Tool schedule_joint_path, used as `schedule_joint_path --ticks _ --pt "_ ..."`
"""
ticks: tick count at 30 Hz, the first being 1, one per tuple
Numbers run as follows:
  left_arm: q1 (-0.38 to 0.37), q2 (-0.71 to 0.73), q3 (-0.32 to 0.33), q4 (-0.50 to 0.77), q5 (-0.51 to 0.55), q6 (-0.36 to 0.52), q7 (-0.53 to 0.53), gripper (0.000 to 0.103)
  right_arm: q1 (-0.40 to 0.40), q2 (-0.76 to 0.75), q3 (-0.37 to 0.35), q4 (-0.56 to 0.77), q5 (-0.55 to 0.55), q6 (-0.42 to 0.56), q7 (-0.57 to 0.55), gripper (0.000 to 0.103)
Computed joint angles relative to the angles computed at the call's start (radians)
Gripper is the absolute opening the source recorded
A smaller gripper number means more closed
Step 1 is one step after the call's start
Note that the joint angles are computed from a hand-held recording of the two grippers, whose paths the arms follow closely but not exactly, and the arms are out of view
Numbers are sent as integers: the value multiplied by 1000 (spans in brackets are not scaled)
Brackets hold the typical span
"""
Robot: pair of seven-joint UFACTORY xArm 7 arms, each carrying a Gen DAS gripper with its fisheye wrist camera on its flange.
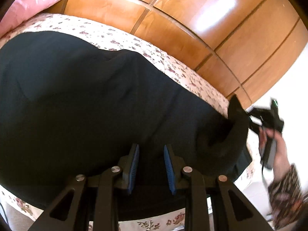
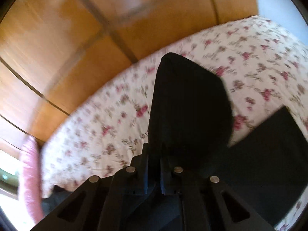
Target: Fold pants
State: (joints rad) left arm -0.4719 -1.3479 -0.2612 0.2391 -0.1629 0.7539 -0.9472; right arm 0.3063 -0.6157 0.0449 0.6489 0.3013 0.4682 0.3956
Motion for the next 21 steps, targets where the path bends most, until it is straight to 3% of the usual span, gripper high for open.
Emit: schedule_joint_path --ticks 5,9,13,14,16,17,21 --pt "0 -28 -1 -21 -11 -22 -27 27 -14 -338 -30 -242 15 -51 29 9" --pt "1 -23 -12 -16 -3 -25 -37 27 -34 -537 -81 -389 6 14 29 9" --pt "2 -15 -13 -9 4 -21 -44 27 -43 -640 -153 -473 27 66 0 14" --pt "0 -21 -16 -8 5 -14 -49 27 -49 -658 -167 -491 39 54 -4 16" --pt "1 -26 -15 -7 8 -5 -51 27 -65 -690 -196 -525 67 10 -7 33" --pt "1 -28 -17 -6 8 -3 -55 27 -61 -696 -233 -540 88 -32 -21 36" --pt "-1 -23 -21 0 10 -2 -58 27 -79 -647 -308 -537 129 -110 -40 38"
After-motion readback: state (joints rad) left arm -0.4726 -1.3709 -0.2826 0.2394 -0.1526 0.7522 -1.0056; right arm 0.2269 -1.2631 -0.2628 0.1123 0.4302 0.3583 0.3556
